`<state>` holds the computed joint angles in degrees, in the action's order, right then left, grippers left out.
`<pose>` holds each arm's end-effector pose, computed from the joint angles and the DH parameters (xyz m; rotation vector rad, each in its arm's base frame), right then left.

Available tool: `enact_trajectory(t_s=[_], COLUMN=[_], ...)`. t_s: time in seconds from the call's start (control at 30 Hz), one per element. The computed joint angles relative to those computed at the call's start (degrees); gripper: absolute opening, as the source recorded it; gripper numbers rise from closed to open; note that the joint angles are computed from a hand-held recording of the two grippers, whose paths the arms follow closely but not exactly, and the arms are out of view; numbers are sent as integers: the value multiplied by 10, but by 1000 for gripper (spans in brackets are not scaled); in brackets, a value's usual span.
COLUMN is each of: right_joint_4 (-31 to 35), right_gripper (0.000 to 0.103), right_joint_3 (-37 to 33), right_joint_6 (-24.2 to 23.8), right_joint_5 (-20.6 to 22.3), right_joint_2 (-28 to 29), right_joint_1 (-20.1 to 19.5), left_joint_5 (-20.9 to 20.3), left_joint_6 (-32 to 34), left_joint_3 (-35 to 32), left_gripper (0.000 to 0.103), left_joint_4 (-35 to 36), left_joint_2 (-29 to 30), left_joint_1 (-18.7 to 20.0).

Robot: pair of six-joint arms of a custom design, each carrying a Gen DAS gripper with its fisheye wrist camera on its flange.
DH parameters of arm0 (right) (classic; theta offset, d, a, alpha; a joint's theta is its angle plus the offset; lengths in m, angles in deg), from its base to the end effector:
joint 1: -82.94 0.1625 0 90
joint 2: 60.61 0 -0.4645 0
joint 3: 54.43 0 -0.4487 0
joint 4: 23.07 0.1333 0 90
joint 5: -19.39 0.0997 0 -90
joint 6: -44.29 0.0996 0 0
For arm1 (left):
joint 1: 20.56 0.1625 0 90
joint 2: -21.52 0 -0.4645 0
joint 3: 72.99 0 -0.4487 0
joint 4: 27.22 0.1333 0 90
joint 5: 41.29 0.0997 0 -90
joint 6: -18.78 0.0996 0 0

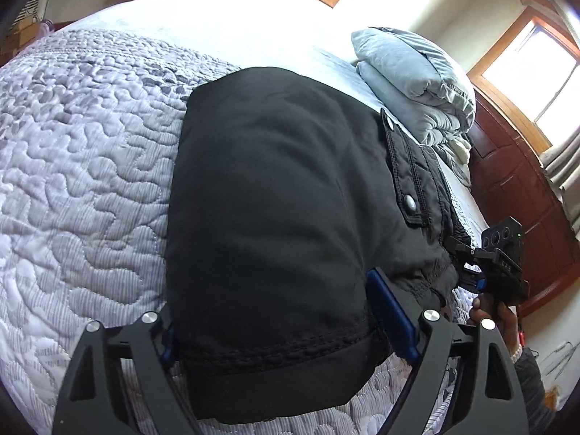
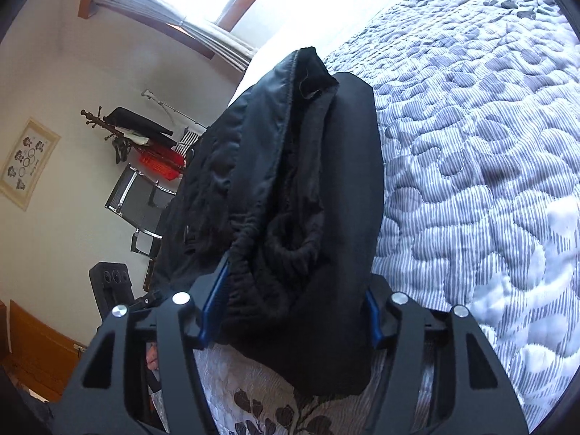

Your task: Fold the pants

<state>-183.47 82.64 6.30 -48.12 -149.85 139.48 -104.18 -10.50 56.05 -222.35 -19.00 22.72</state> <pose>-0.0967 -0.4572 0.2477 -0.2329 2.9344 -0.8180 -0.2310 -0.4630 -0.0407 0.3329 2.8320 -0.7508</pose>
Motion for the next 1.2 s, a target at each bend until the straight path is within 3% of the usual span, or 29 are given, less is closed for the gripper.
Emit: enact_trajectory(t_s=[0.13, 0.3, 0.47, 0.5, 0.53, 0.63, 0.77, 0.9, 1.0, 1.17, 1.2], right_joint_4=[13, 4, 22, 27, 33, 50, 74, 62, 13, -125, -142], right_gripper=[50, 50, 68, 77, 80, 80, 79, 78, 78, 80, 86], right_joint_3=[9, 10, 2, 5, 10, 29, 69, 115, 151, 204, 212], right_joint_6=[3, 15, 37, 35, 37, 21, -3, -23, -21, 10, 7], right_joint_5=[14, -18, -22, -20, -14, 26, 77, 75, 36, -120, -137], right_joint_2=[-23, -33, -28, -33, -42, -81, -167, -260, -317, -351, -355], right_joint_1=[3, 27, 21, 15, 6, -32, -86, -107, -87, 23, 33], left_joint_5=[-9, -20, -21, -15, -1, -9, 33, 95, 146, 187, 193], left_joint_6=[-10, -18, -44, -60, -85, -108, -150, -191, -238, -319, -330], left_joint_3=[3, 4, 9, 13, 18, 46, 77, 103, 111, 106, 103], left_gripper=[68, 62, 75, 91, 98, 98, 98, 99, 99, 99, 99], left_joint_4=[0, 12, 15, 24, 33, -4, 41, 98, 186, 329, 350], left_joint_2=[-12, -27, -27, -30, -34, -47, -87, -121, -150, -185, -188], left_joint_1=[3, 5, 9, 8, 5, 4, -29, -86, -137, -203, -214])
